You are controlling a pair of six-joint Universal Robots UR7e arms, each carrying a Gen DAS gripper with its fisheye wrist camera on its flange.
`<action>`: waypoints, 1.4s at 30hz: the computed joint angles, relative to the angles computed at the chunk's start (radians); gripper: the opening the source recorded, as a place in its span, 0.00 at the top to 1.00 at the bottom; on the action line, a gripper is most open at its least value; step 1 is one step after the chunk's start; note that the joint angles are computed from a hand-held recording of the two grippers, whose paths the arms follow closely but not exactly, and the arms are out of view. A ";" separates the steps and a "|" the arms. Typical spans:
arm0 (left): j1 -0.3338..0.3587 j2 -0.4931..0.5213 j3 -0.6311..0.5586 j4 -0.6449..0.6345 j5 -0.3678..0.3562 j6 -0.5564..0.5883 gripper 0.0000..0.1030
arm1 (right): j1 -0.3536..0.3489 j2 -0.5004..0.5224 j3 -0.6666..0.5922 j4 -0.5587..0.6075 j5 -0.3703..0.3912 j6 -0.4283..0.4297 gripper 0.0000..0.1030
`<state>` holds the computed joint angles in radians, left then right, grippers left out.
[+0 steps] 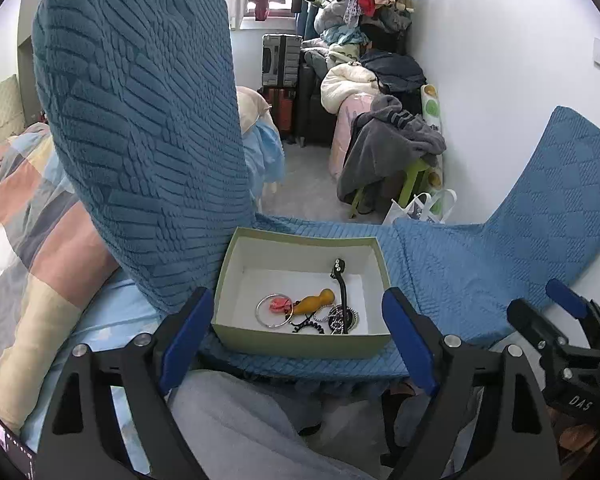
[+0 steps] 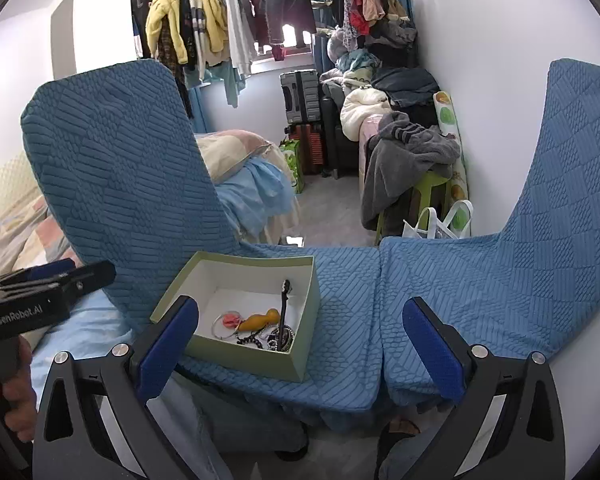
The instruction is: Organize jewelry
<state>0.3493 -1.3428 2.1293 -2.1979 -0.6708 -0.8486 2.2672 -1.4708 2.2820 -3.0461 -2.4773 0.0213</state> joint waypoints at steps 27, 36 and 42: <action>0.003 0.008 0.001 -0.002 -0.001 0.016 0.01 | 0.007 -0.012 0.004 -0.004 -0.062 0.008 0.00; 0.002 0.009 0.002 0.017 0.004 0.002 0.01 | 0.007 -0.013 0.006 -0.001 -0.100 -0.006 0.00; 0.000 0.007 0.003 0.027 0.003 -0.007 0.01 | 0.007 -0.018 0.009 0.011 -0.107 -0.016 0.00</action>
<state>0.3491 -1.3359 2.1320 -2.1712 -0.6675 -0.8555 2.2745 -1.4888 2.2911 -3.0346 -2.5842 0.0058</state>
